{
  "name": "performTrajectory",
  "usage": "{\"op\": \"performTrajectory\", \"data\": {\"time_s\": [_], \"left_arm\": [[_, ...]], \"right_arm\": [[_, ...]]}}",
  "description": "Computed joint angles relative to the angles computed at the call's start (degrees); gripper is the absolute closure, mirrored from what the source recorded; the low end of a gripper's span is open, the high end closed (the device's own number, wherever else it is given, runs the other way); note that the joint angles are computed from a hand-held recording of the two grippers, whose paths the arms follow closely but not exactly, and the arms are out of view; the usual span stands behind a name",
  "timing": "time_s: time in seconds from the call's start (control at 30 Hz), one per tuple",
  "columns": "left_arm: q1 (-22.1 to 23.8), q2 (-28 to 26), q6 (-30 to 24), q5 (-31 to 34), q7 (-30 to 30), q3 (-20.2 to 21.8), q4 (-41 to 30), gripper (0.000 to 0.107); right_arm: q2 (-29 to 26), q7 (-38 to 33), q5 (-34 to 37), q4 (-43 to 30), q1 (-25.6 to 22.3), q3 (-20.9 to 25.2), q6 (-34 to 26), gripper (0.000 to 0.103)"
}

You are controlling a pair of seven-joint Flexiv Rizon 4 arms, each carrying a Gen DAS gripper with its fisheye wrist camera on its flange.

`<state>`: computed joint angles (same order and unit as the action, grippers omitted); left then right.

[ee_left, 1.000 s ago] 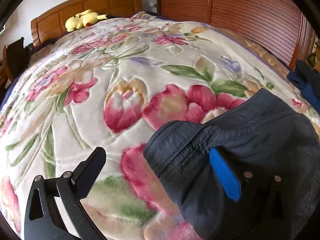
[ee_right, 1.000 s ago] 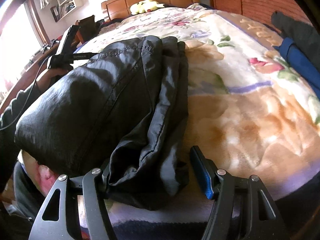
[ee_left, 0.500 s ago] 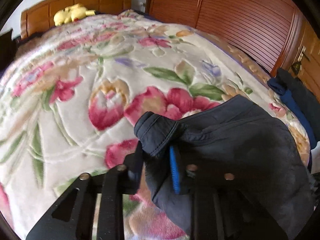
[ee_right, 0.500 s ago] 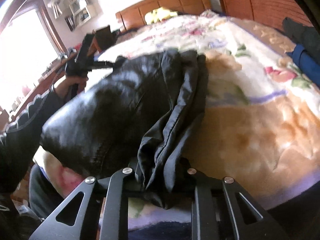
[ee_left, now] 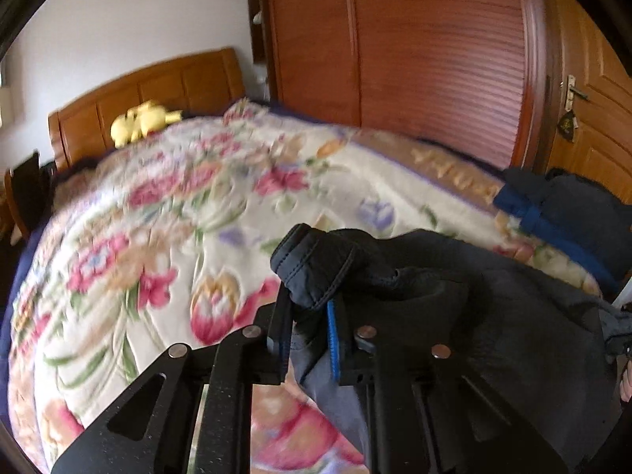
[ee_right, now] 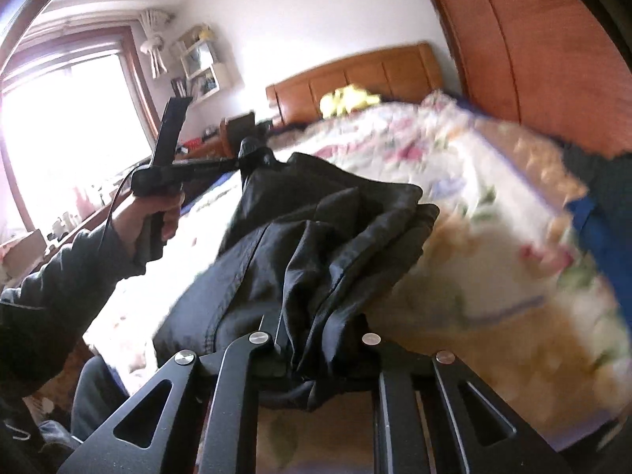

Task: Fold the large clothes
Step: 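Carry the folded jacket with both grippers onto the stack of folded clothes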

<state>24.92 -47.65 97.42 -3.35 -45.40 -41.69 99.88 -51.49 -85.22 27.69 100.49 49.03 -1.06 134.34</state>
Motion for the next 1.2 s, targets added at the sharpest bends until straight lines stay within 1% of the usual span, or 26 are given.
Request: {"op": "performTrajectory", "data": {"time_s": [0.07, 0.17, 0.3, 0.37, 0.43, 0.53, 0.6, 0.63, 0.7, 0.77, 0.8, 0.83, 0.87, 0.93, 0.97, 1.0, 1.03, 1.07, 1.1, 1.17, 1.2], "left_arm": [[-0.66, 0.74, 1.03, 0.17, -0.57, -1.29, -0.05, 0.091], [-2.59, 1.54, 1.38, 0.64, -1.41, -3.06, -1.43, 0.091], [-6.63, 1.59, 0.44, 0.62, -2.17, -5.35, -5.50, 0.092], [-9.38, 1.45, -0.79, 0.53, -1.43, -7.42, -8.24, 0.092], [-12.71, 1.19, -1.14, 0.40, -0.27, -8.14, -10.75, 0.092], [-19.32, 0.14, -4.26, -1.71, 1.29, -6.89, -16.35, 0.092], [-25.41, -1.47, -7.06, -3.90, 2.35, -3.72, -21.82, 0.091], [-28.85, -2.47, -8.40, -4.87, 2.59, -1.19, -24.86, 0.091], [-35.14, -4.92, -11.23, -6.81, 2.33, 4.15, -30.36, 0.090], [-41.88, -6.75, -14.39, -8.65, -0.60, 12.36, -34.94, 0.089], [-44.29, -7.74, -15.57, -9.01, -1.38, 15.63, -36.57, 0.089], [-45.91, -7.77, -15.29, -9.11, -1.92, 18.08, -36.44, 0.089], [-47.24, -8.28, -13.66, -8.49, -1.36, 20.08, -36.03, 0.089], [-46.75, -7.65, -11.30, -7.67, 1.23, 19.55, -32.90, 0.086], [-45.42, -6.94, -11.05, -7.54, 2.82, 17.95, -30.77, 0.080], [-44.45, -6.29, -10.84, -7.64, 3.92, 16.75, -29.00, 0.075], [-43.26, -5.66, -10.26, -7.83, 4.91, 15.56, -27.26, 0.074], [-41.97, -5.08, -10.09, -8.11, 5.84, 14.26, -25.70, 0.071], [-40.06, -4.58, -10.38, -8.51, 7.11, 12.10, -23.97, 0.069], [-36.59, -3.44, -10.04, -9.81, 8.80, 8.22, -20.01, 0.067], [-36.03, -3.43, -9.23, -9.26, 7.97, 7.30, -18.72, 0.066]], "right_arm": [[1.39, -1.72, 1.15, 1.80, 0.47, -1.14, 1.79, 0.089], [5.26, -6.54, 4.87, 5.33, 1.08, -3.24, 3.42, 0.090], [11.89, -12.85, 8.66, 11.51, -0.74, -3.52, 5.99, 0.090], [15.72, -16.64, 12.25, 14.96, -1.08, -3.88, 7.76, 0.090], [19.52, -20.88, 16.56, 18.40, -1.08, -4.27, 10.29, 0.090], [24.38, -25.95, 22.77, 22.67, -2.22, -4.22, 13.20, 0.090], [26.59, -26.81, 25.99, 25.39, -4.53, -3.65, 14.70, 0.090], [27.06, -26.88, 27.45, 26.21, -5.63, -3.19, 15.14, 0.090], [26.14, -23.69, 28.80, 28.05, -9.55, -1.88, 15.76, 0.090], [23.39, -19.23, 28.70, 29.34, -13.79, 0.07, 15.47, 0.089], [21.40, -16.62, 27.93, 29.87, -16.01, 1.35, 15.45, 0.089], [19.19, -14.53, 27.57, 29.87, -17.79, 2.10, 14.76, 0.089], [17.38, -13.40, 27.76, 29.40, -18.72, 2.15, 13.90, 0.088], [14.69, -14.88, 30.84, 26.54, -18.31, 0.15, 11.61, 0.087], [13.84, -15.15, 31.98, 25.53, -18.44, -0.42, 11.02, 0.086], [13.43, -14.27, 31.44, 25.32, -19.25, -0.22, 10.73, 0.086], [13.30, -12.98, 30.49, 25.41, -19.88, 0.19, 10.95, 0.085], [13.27, -11.53, 29.32, 25.26, -20.63, 0.41, 11.02, 0.081], [13.99, -11.52, 29.52, 24.75, -20.52, 0.01, 10.23, 0.081], [16.24, -14.25, 32.56, 23.73, -18.96, -1.16, 7.50, 0.077], [17.39, -15.50, 33.73, 23.72, -18.84, -1.66, 6.42, 0.076]]}}
